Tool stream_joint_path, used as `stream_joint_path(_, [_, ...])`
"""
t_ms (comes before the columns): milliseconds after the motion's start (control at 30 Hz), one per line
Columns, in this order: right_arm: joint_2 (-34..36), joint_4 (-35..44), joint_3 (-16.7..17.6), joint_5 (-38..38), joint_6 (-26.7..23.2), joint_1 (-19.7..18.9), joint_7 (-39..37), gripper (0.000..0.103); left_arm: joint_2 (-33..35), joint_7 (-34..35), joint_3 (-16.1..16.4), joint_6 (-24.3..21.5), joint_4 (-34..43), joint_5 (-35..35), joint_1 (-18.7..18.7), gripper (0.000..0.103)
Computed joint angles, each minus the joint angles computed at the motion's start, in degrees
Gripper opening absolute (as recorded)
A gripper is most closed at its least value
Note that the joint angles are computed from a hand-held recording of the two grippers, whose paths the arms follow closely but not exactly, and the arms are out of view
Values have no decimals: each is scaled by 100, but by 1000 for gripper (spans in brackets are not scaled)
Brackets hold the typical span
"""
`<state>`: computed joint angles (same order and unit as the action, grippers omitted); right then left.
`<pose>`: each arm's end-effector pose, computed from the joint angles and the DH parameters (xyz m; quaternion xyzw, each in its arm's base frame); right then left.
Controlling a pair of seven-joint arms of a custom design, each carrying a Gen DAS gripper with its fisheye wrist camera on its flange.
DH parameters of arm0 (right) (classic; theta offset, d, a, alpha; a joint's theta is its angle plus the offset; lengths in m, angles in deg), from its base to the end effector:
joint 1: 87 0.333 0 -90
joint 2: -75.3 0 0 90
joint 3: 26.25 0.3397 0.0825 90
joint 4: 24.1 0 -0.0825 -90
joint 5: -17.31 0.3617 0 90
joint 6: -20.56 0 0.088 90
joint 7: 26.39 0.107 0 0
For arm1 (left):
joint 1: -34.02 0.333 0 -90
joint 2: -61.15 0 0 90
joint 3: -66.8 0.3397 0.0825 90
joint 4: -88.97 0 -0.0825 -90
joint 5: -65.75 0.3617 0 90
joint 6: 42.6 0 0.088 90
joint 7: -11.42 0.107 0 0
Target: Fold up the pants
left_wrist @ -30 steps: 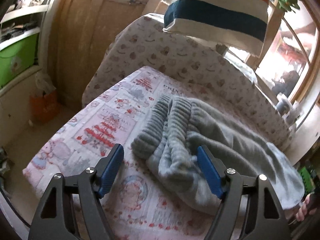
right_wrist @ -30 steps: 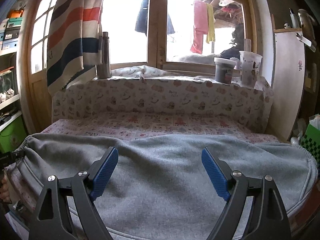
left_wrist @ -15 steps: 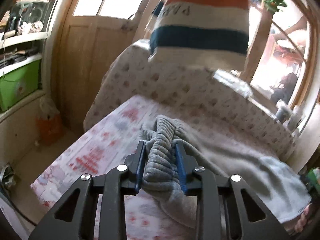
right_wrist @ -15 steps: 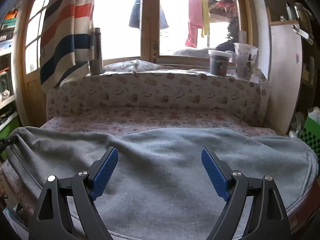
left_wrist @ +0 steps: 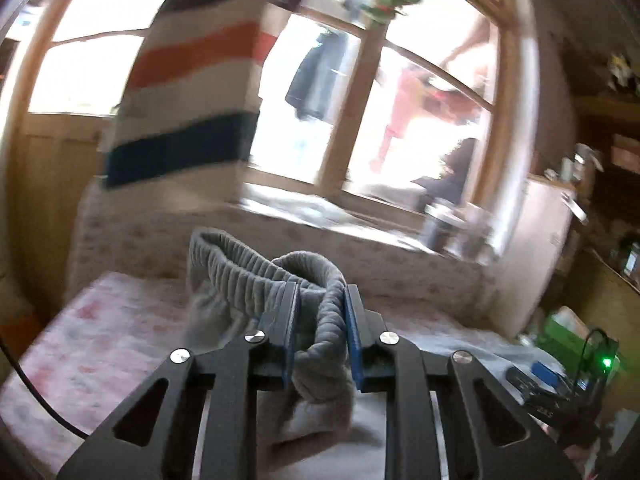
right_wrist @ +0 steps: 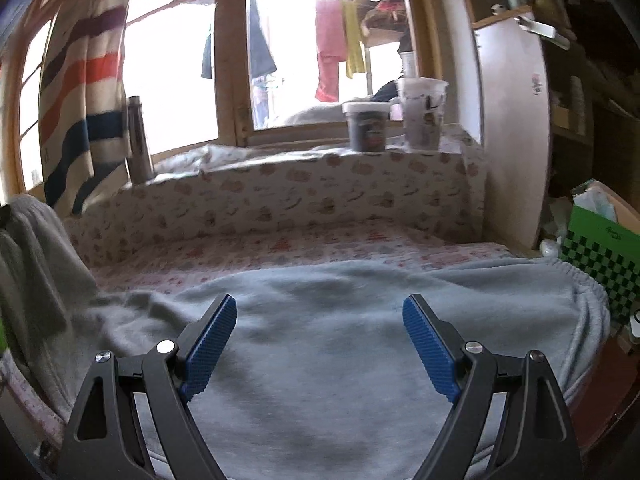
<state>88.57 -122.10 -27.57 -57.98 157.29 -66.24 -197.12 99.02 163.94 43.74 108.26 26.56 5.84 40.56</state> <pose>0.6185 0.2104 0.5381 -0.4092 0.7375 -0.4494 0.2944 0.7712 -0.0810 0.5734 -0.4207 0.6698 -0.5911 0.1582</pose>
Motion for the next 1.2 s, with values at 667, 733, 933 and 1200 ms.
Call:
stream_joint_path(667, [-402, -708, 146, -618, 1329, -511, 885, 86, -544, 1660, -142, 1874, -1508, -544, -385, 0])
stream_joint_path(733, [-252, -576, 87, -715, 1821, -533, 1128, 86, -502, 1832, -193, 2149, -1427, -703, -258, 0])
stream_joint_path(933, [521, 220, -102, -540, 3095, -439, 1387, 86, -282, 1276, 110, 2292, -1132, -261, -197, 5])
stream_joint_path(1200, [1751, 1030, 626, 973, 5051, -1116, 1238, 86, 56, -335, 574, 1120, -760, 978, -152, 46])
